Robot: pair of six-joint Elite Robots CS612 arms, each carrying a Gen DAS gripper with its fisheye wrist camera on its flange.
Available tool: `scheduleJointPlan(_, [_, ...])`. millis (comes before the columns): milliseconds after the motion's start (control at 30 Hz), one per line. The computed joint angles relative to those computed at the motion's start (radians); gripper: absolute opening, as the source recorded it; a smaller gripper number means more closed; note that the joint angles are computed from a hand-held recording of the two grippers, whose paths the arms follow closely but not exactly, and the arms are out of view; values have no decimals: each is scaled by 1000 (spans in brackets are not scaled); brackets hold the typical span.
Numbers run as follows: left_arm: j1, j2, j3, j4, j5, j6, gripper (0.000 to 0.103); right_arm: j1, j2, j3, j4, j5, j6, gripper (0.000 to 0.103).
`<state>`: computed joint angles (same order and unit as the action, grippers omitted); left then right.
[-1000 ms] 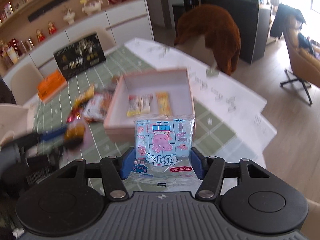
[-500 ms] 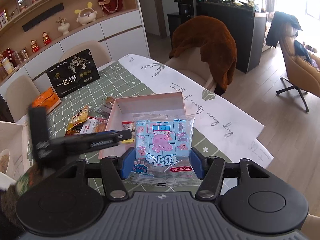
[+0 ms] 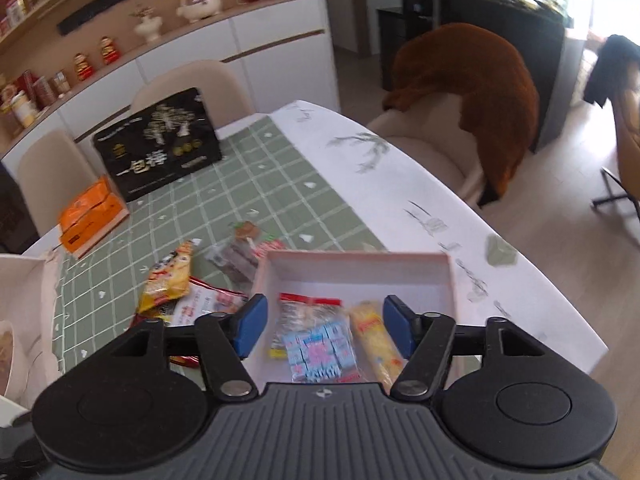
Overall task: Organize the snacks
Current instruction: 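Move the right tool toward the round cake packet while the left tool reaches the white biscuit packet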
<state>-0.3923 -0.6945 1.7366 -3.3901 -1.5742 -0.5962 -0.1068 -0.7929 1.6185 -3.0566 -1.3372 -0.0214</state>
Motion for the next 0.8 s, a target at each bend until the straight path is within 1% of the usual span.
scheduleJointPlan(33, [3, 1, -1, 15, -11, 3, 50, 7, 8, -10, -13, 2, -14, 76])
scheduleJointPlan(67, [6, 4, -9, 32, -25, 18, 49, 13, 18, -24, -22, 8, -31, 82])
scheduleJointPlan(100, [5, 3, -8, 40, -32, 32, 49, 22, 30, -48, -8, 16, -49, 86])
scheduleJointPlan(133, [6, 6, -13, 48, -37, 45, 49, 30, 44, -83, 35, 31, -62, 86])
scheduleJointPlan(200, [9, 11, -22, 53, -46, 55, 49, 44, 83, -186, 196, 84, -80, 86])
scheduleJointPlan(233, [13, 15, -29, 52, -55, 53, 49, 49, 107, -242, 279, 101, -82, 86])
scheduleJointPlan(267, [16, 18, -34, 50, -62, 47, 49, 58, 140, -309, 357, 102, -78, 86])
scheduleJointPlan(300, [19, 22, -40, 49, -69, 38, 49, 67, 171, -367, 407, 85, -70, 86])
scheduleJointPlan(367, [29, 31, -53, 50, -93, 15, 49, 89, 236, -476, 467, 10, -50, 86])
scheduleJointPlan(433, [39, 41, -67, 60, -124, -4, 49, 108, 304, -589, 526, -66, -53, 86])
scheduleJointPlan(500, [44, 51, -80, 70, -132, -6, 49, 121, 370, -698, 590, -122, -34, 86])
scheduleJointPlan(533, [46, 56, -87, 73, -132, -9, 49, 123, 398, -745, 630, -128, -19, 86])
scheduleJointPlan(600, [50, 67, -102, 74, -130, -24, 49, 122, 441, -822, 723, -110, 0, 85])
scheduleJointPlan(633, [52, 72, -108, 72, -125, -36, 49, 123, 455, -844, 748, -104, 9, 84])
scheduleJointPlan(700, [56, 78, -118, 68, -109, -58, 49, 127, 459, -844, 770, -70, 1, 71])
scheduleJointPlan(733, [57, 80, -120, 66, -99, -64, 49, 134, 452, -826, 753, -72, -9, 66])
scheduleJointPlan(800, [59, 81, -123, 69, -65, -76, 49, 146, 428, -784, 746, -48, -68, 44])
